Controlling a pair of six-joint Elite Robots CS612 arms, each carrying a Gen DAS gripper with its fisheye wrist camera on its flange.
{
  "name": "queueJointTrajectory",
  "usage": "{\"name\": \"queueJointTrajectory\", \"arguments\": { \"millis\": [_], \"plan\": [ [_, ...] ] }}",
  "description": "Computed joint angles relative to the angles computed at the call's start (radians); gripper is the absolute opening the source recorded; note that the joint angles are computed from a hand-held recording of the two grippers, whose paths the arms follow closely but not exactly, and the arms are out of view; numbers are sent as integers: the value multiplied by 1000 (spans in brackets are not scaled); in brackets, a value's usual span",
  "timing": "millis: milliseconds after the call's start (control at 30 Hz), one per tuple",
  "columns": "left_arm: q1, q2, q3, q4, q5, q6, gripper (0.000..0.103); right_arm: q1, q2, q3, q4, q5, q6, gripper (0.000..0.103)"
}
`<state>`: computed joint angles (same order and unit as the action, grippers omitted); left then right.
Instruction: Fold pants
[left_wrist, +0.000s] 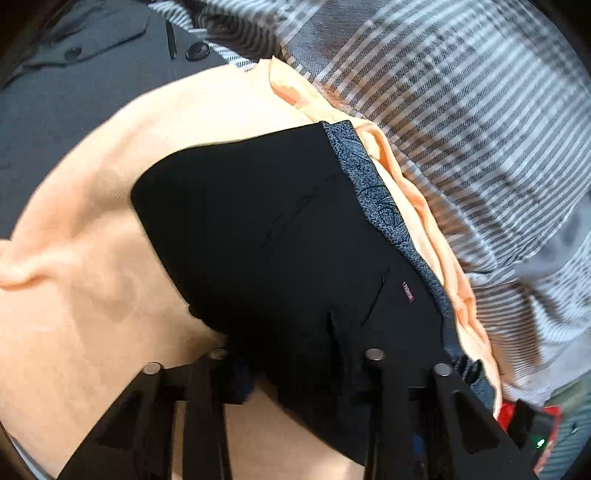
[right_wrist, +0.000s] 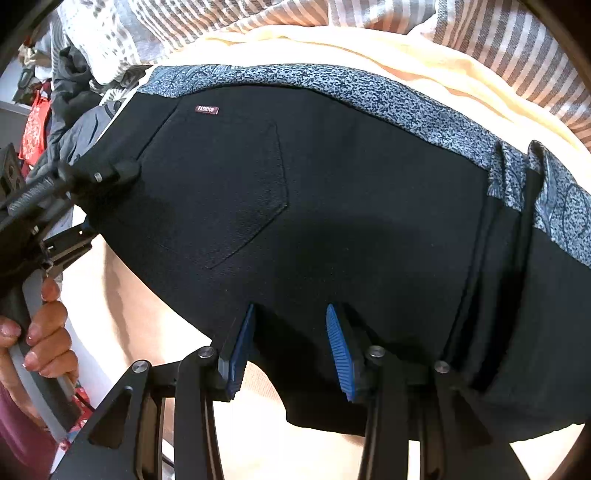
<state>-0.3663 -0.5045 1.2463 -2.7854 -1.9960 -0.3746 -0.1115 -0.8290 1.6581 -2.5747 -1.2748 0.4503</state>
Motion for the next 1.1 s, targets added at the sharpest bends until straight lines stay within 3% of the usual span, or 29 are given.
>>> {"name": "queueJointTrajectory", "arguments": {
  "millis": [67, 167, 300, 367, 467, 567, 767, 900, 1100],
  "plan": [
    [-9, -14, 18, -16, 38, 24, 30, -12, -7, -1, 12, 28, 10, 44],
    [-38, -47, 64, -57, 154, 117, 28, -30, -28, -1, 5, 41, 32, 46],
    [-70, -81, 111, -110, 270, 218, 28, -55, -44, -47, 26, 77, 10, 70],
    [-85, -96, 134, -146, 315, 286, 28, -62, -43, -85, 47, 88, -22, 72],
    [-108, -109, 158, -198, 372, 383, 28, -65, -23, -178, 125, 125, -77, 82],
    [-120, -117, 171, -224, 403, 433, 28, -57, 25, -316, 262, 180, -161, 82],
    [-136, -120, 177, -246, 443, 482, 28, -5, 177, -677, 652, 166, -383, 86],
    [-142, -123, 184, -255, 464, 508, 28, 25, 310, -934, 946, 120, -452, 87],
    [-149, -127, 209, -305, 493, 547, 28, 48, 450, -1175, 1232, 52, -541, 87]
  ]
}}
